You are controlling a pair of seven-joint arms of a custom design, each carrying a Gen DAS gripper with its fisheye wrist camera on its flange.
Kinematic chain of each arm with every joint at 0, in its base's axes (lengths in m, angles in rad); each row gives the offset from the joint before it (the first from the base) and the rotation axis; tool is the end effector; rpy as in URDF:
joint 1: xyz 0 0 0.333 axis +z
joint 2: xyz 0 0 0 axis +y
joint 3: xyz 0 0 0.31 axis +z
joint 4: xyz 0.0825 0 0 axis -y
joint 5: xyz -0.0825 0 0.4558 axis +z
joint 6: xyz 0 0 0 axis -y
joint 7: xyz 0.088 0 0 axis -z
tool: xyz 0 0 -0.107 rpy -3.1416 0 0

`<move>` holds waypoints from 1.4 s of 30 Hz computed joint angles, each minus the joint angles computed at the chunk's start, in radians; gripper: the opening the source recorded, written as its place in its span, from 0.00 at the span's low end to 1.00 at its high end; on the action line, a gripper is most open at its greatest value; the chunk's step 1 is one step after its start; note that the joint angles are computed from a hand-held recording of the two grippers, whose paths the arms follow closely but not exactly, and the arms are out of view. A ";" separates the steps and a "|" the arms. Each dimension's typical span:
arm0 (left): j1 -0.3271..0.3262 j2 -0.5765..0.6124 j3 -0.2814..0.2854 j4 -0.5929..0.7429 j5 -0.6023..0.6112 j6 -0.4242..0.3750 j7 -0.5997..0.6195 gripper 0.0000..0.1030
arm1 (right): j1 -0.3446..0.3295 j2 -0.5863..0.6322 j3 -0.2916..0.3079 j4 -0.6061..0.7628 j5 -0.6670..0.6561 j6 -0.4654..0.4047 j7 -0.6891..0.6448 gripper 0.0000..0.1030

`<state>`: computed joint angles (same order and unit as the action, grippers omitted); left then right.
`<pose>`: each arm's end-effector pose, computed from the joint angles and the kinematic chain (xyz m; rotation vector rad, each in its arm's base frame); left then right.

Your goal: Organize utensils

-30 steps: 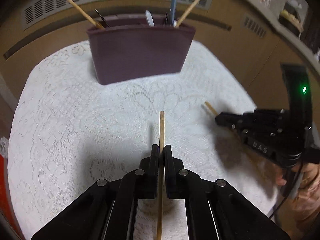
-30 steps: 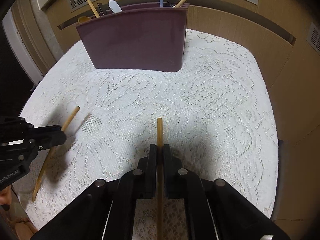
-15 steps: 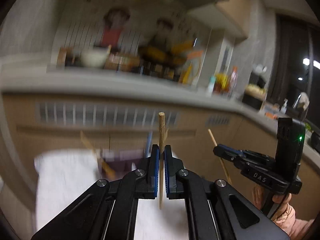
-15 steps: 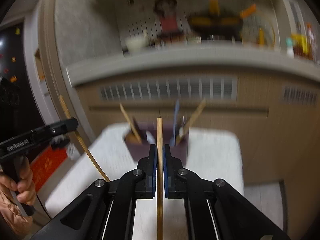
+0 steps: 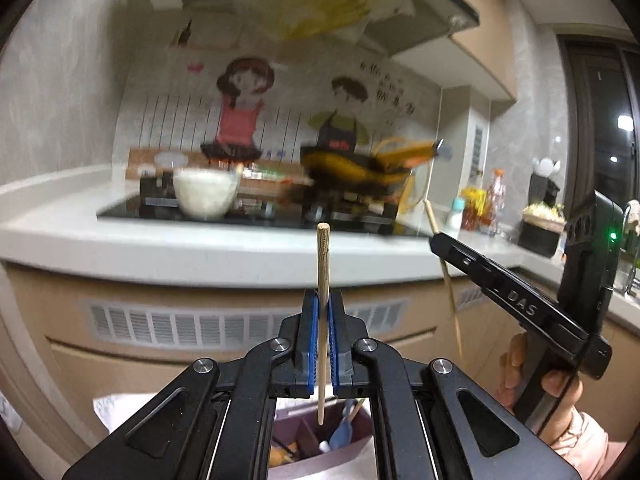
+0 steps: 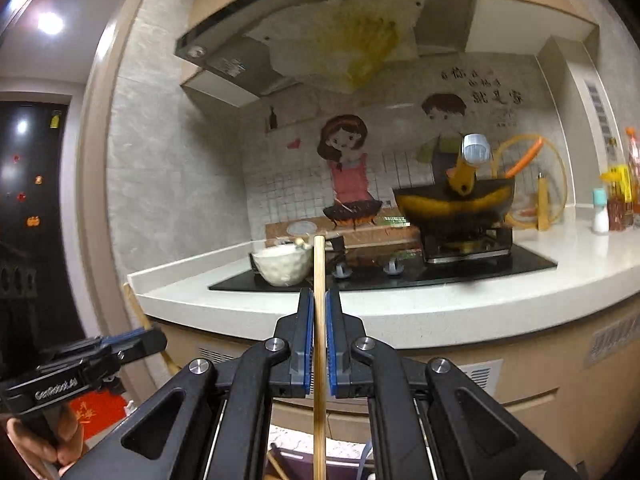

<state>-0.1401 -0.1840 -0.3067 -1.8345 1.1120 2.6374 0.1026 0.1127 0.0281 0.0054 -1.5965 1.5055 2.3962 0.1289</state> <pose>0.5467 -0.3059 0.6921 -1.6003 1.2357 -1.1782 0.6831 0.0889 0.6905 -1.5338 0.6699 -0.4463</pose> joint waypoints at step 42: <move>-0.160 -0.021 -0.084 -0.218 -0.122 -0.406 -0.208 0.91 | -0.006 -0.207 -0.055 -0.497 -0.173 0.090 -0.013 0.85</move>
